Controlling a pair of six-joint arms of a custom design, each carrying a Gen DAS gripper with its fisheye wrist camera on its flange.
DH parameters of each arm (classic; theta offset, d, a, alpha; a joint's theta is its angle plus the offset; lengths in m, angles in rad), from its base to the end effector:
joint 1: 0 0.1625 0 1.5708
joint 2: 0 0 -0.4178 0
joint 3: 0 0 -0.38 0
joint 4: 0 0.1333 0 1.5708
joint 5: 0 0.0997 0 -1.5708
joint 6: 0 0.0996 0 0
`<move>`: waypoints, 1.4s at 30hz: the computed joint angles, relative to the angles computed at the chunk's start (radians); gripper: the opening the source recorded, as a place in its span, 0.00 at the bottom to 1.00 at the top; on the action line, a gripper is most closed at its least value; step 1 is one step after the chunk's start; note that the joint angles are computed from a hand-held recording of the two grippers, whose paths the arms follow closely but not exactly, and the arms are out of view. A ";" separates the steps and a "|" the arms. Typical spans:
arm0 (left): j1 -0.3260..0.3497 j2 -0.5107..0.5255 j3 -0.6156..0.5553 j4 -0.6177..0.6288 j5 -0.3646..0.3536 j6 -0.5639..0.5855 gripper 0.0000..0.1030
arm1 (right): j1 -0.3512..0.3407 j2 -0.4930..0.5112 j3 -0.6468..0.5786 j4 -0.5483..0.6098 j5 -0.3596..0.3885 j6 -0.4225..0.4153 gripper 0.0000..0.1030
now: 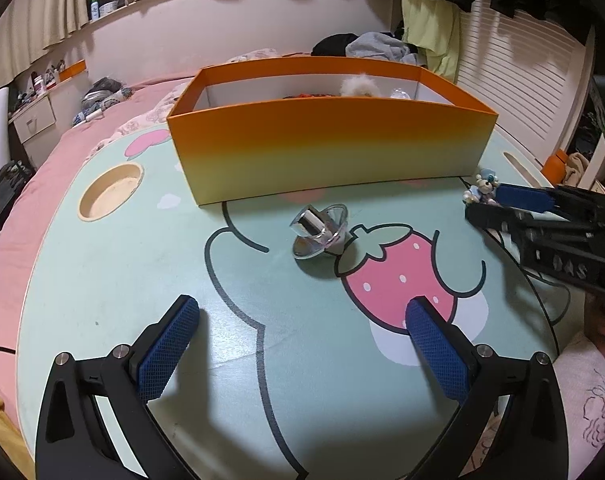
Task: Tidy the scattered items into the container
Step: 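Move both grippers back toward the silver cup and bead bracelet, then grasp the silver glass cup with the left gripper while the right gripper grasps the bead bracelet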
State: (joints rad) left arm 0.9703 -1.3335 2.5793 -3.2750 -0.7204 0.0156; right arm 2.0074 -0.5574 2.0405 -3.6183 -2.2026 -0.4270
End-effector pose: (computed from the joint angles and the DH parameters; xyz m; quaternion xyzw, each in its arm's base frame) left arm -0.0193 -0.3965 0.1937 0.1797 0.8738 -0.3140 0.3250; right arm 0.2853 -0.4353 -0.0096 0.3035 -0.8653 0.2661 0.2971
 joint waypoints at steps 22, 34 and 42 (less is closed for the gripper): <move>0.073 -0.041 -0.116 0.136 -0.231 0.054 0.30 | 0.016 -0.006 0.098 -0.200 0.136 -0.072 0.22; 0.009 -0.119 -0.096 0.085 -0.248 0.088 0.30 | 0.012 -0.047 0.102 -0.152 0.187 -0.040 0.17; 0.014 -0.108 -0.178 0.074 -0.231 0.115 0.30 | 0.050 -0.078 0.014 -0.072 0.197 -0.049 0.08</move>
State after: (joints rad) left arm 0.9845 -1.4414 2.4009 -3.2009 -0.9514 0.1306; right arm 2.0572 -0.6355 2.0547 -3.6904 -2.0059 -0.4760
